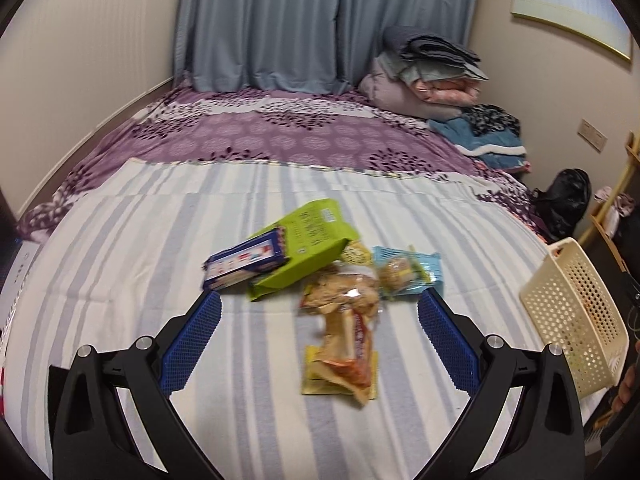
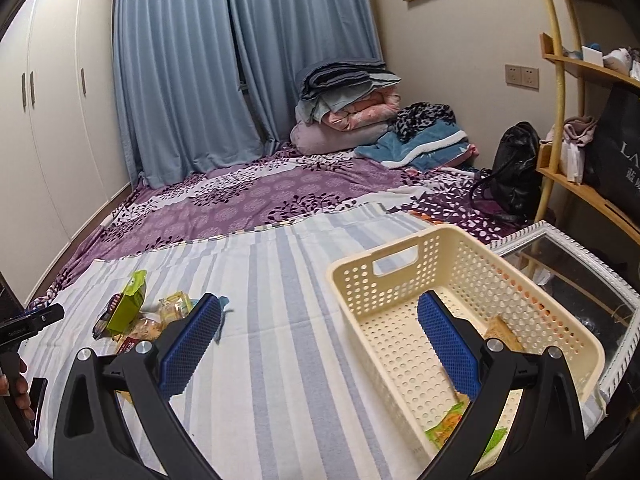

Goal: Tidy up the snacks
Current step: 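Move both grippers back from the basket toward the snack pile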

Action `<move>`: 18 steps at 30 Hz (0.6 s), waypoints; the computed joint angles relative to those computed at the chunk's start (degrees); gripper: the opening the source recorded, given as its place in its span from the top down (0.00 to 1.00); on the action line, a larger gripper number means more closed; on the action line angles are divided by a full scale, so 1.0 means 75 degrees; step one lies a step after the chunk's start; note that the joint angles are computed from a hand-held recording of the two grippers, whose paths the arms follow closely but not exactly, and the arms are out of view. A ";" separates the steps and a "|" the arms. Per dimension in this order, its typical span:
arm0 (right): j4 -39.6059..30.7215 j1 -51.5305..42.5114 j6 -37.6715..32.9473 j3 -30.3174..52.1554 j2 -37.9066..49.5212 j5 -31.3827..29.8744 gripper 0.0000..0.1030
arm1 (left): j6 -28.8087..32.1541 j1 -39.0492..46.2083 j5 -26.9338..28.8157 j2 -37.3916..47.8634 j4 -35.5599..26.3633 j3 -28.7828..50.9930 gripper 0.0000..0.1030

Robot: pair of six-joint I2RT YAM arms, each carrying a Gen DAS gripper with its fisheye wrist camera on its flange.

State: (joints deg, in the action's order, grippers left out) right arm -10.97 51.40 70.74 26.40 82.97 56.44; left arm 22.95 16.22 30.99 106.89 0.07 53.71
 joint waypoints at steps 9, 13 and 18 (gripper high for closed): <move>0.1435 -0.0172 -0.1174 0.0559 0.1204 -0.0756 0.05 | 0.0060 0.0640 -0.0108 0.0698 -0.0177 0.0515 0.03; 0.1933 -0.0208 -0.1609 0.0898 0.1834 -0.1119 0.05 | 0.0108 0.0695 -0.0131 0.0899 -0.0170 0.0646 0.03; 0.2191 -0.0210 -0.1880 0.1271 0.2399 -0.1437 0.05 | -0.0019 0.0673 -0.0190 0.1277 -0.0063 0.0990 0.03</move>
State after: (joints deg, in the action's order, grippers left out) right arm 5.46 49.82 56.64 35.93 100.96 45.66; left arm 22.81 21.26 29.57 116.46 -0.41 61.14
